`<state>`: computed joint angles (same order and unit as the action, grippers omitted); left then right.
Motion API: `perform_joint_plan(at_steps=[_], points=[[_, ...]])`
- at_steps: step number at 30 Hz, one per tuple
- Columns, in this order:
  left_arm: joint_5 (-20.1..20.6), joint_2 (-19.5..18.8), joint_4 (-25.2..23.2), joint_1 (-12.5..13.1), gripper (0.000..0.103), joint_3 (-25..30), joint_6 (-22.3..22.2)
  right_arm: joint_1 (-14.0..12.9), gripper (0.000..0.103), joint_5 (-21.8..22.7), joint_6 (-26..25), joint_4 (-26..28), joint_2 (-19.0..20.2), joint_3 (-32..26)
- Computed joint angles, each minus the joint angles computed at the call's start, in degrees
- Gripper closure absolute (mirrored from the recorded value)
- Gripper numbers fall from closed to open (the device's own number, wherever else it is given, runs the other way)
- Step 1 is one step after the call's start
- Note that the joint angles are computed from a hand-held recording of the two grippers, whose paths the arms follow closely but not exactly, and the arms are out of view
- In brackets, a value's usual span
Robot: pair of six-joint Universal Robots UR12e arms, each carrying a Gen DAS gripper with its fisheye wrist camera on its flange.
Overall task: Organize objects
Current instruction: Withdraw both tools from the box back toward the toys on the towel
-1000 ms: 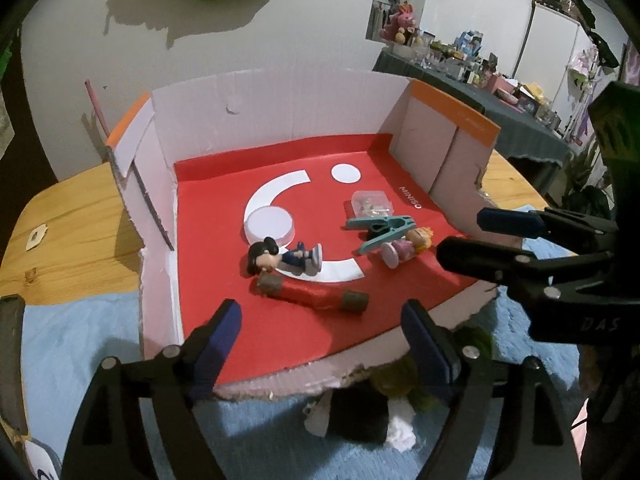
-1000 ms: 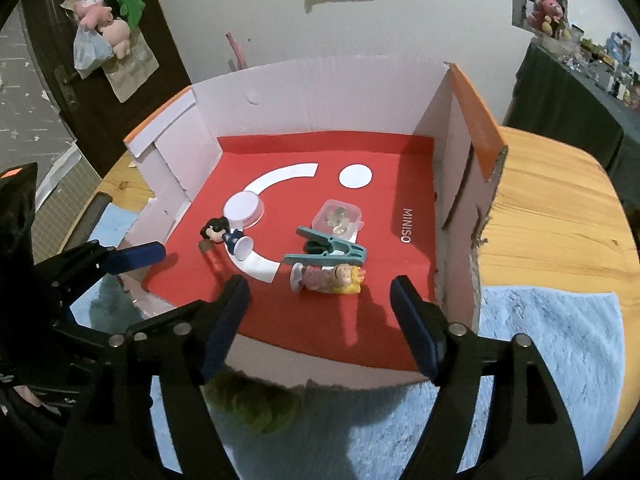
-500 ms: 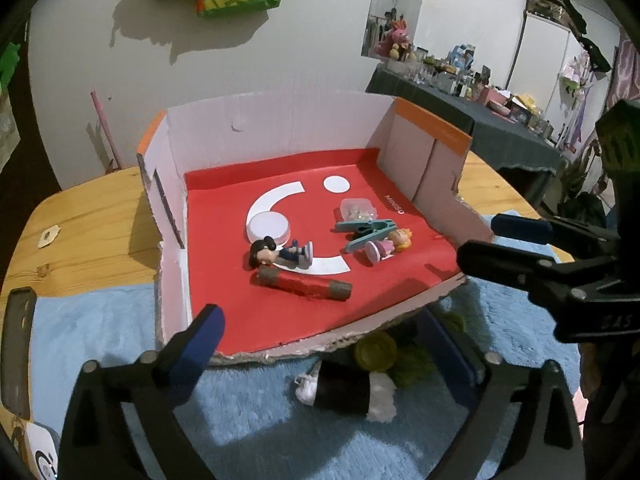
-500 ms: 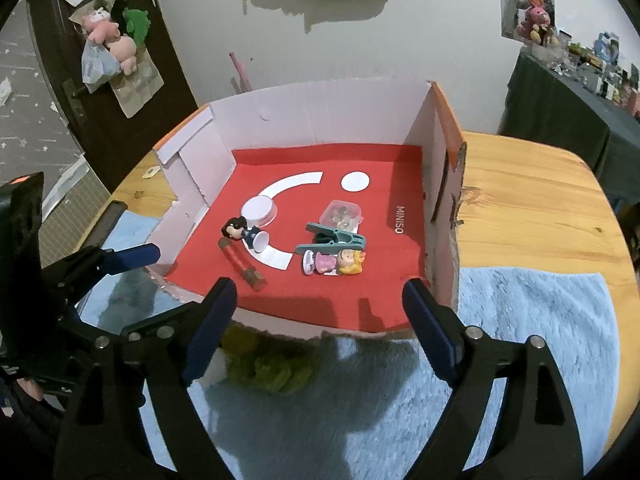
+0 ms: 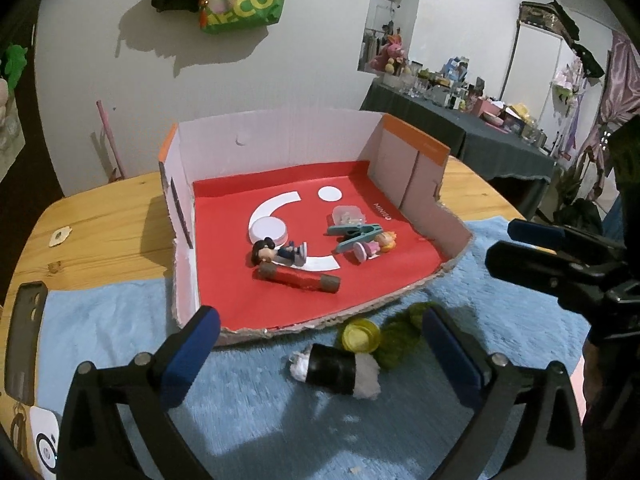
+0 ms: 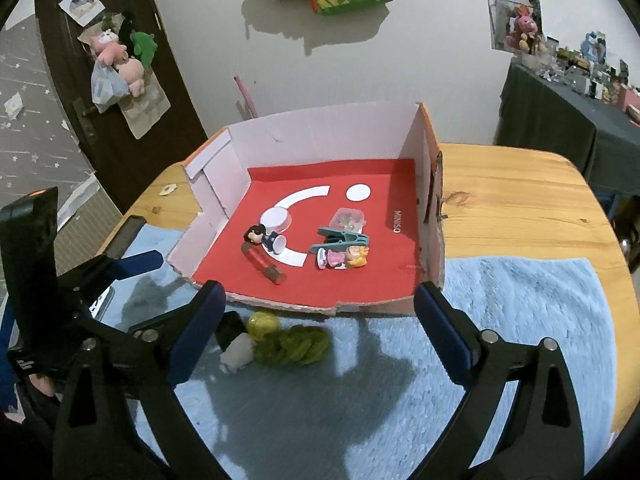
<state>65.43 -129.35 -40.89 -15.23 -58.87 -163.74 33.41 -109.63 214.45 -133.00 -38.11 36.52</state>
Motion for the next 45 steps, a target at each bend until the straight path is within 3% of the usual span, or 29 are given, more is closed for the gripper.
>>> perform_joint_plan(at_steps=[11, 25, 37, 45], points=[[-1.2, 2.2, 2.7, 0.3, 0.0, -4.0, 0.3, 1.1, 0.006, -0.6, 0.2, -3.9, -1.6, 3.5], [-2.0, 3.3, 2.4, 0.3, 0.0, -7.0, 2.1, 1.6, 0.006, 0.1, 1.4, -4.1, -2.4, 6.0], [-2.2, 2.3, 0.4, 0.3, 0.0, -6.4, 2.0, 1.4, 0.007, 1.2, 1.6, -2.1, -1.7, 5.8], [-2.5, 1.3, -1.7, 0.3, 0.0, -5.2, 2.5, 0.7, 0.022, 2.5, 2.8, 0.6, -0.7, 4.6]])
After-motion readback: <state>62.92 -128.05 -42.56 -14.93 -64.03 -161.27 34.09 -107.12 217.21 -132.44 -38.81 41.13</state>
